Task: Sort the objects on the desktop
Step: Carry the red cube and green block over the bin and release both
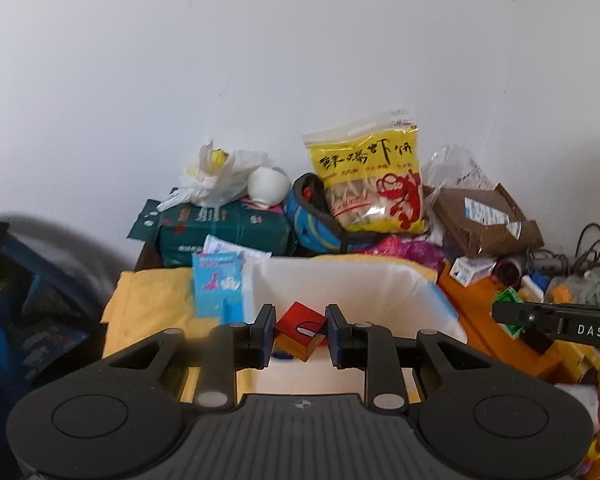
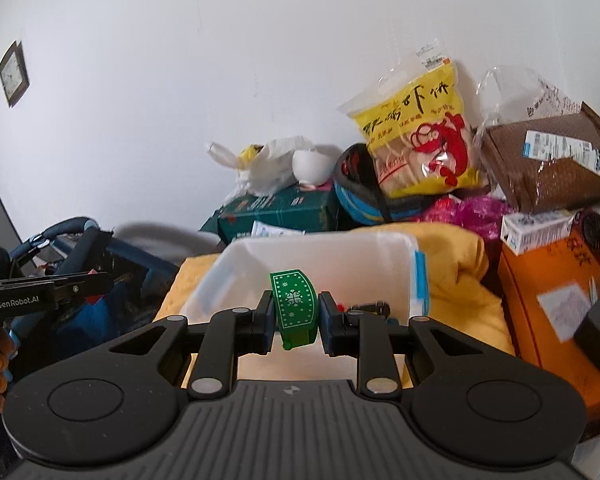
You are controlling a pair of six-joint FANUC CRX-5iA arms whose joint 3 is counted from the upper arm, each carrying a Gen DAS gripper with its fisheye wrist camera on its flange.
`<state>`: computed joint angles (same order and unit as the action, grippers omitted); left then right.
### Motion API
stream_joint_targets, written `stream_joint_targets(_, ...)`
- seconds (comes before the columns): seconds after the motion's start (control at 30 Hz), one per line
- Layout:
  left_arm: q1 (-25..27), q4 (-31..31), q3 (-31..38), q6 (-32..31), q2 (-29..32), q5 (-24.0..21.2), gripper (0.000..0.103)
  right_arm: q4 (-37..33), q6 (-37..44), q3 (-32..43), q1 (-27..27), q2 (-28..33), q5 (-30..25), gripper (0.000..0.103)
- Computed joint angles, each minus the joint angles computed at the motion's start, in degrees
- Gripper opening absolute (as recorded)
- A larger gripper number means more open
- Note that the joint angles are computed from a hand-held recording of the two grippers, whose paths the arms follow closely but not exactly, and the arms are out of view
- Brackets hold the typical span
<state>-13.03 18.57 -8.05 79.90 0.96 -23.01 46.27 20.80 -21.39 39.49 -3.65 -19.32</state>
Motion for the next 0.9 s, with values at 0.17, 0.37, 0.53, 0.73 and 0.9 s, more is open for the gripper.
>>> stream_joint_targets(0.17,-0.8,-1.7,5.8,1.8,4.3,-1.6,0.030,-5.4,8.2,5.0,-0.5,2.6,-1.7,0.025)
stream_joint_targets(0.37,-1.5,-6.2,12.6,6.5,9.3,-5.1,0.030,-13.7,17.2,10.9,-1.2,6.2,-5.2,0.025)
stream_joint_targets(0.53,-2.0,-10.5,18.1,10.0,13.1,-8.8,0.030,-18.4,22.4,15.1,-2.2,9.5,-8.1,0.025)
stream_joint_targets(0.73,-2.7,-16.1,25.0,13.6,18.1,-13.5,0.030,-27.9,31.9,22.5,-3.8,14.3,-14.1,0.025)
stream_joint_targets(0.9,-2.9,-16.5,29.7,13.8,21.6,-17.4,0.030,-30.0,34.5,25.8,-4.7,17.4,-17.0,0.025)
